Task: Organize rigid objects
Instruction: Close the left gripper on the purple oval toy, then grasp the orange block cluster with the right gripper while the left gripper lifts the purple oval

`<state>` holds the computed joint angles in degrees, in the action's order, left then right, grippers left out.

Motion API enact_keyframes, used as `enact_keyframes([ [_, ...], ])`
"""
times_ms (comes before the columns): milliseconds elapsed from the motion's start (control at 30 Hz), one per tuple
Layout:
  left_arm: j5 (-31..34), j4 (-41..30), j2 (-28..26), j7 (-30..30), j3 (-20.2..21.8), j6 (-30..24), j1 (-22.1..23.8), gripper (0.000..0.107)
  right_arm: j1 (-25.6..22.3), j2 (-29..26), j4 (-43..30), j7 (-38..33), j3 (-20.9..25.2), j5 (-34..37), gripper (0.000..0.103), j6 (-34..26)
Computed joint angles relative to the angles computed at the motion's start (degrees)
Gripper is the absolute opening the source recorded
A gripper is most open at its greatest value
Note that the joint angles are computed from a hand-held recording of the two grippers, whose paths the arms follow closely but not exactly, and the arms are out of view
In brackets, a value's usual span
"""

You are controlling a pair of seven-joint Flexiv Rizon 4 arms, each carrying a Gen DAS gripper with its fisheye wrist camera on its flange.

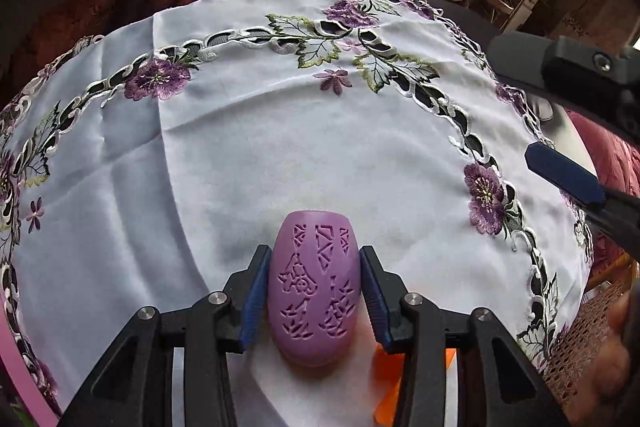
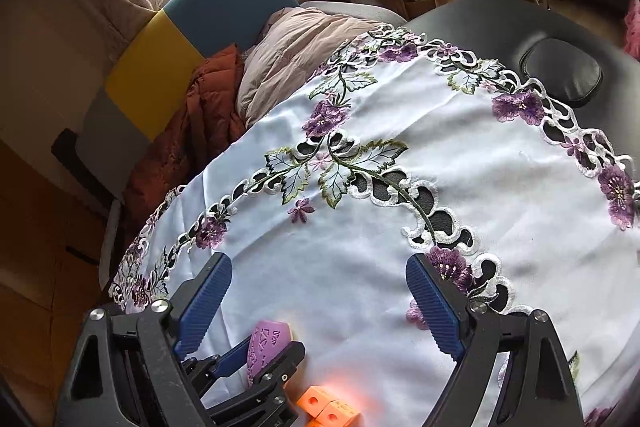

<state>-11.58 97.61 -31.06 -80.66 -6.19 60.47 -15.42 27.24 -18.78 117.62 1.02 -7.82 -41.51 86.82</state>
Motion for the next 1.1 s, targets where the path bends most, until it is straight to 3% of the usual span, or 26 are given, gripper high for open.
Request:
enact_keyframes([
  [200,-3.5,11.94,6.26,2.37,-0.82,9.31,3.9,0.044,-3.55,-1.4,-2.27,-6.78,6.15,6.04,0.089,-3.5],
  [333,-1.76,20.68,11.31,0.84,1.93,16.25,3.92,0.044,-5.05,-2.46,-4.4,-13.37,9.99,11.09,0.089,-7.04],
  [400,-0.38,24.05,12.89,-1.02,3.35,19.82,3.66,0.044,-5.16,-2.79,-5.23,-16.0,11.06,12.97,0.089,-8.86],
  [567,-1.31,30.76,15.32,-1.13,1.41,27.65,6.21,0.044,-4.37,-3.19,-6.6,-19.73,11.67,15.48,0.089,-12.7],
  [800,-4.09,33.9,15.52,1.14,-4.59,32.56,11.06,0.044,-3.57,-3.07,-7.07,-20.18,11.32,15.89,0.089,-15.9],
  [1100,-4.46,35.0,15.3,2.03,-7.67,34.36,13.86,0.044,-3.57,-3.91,-8.95,-22.91,12.62,16.95,0.089,-20.18],
])
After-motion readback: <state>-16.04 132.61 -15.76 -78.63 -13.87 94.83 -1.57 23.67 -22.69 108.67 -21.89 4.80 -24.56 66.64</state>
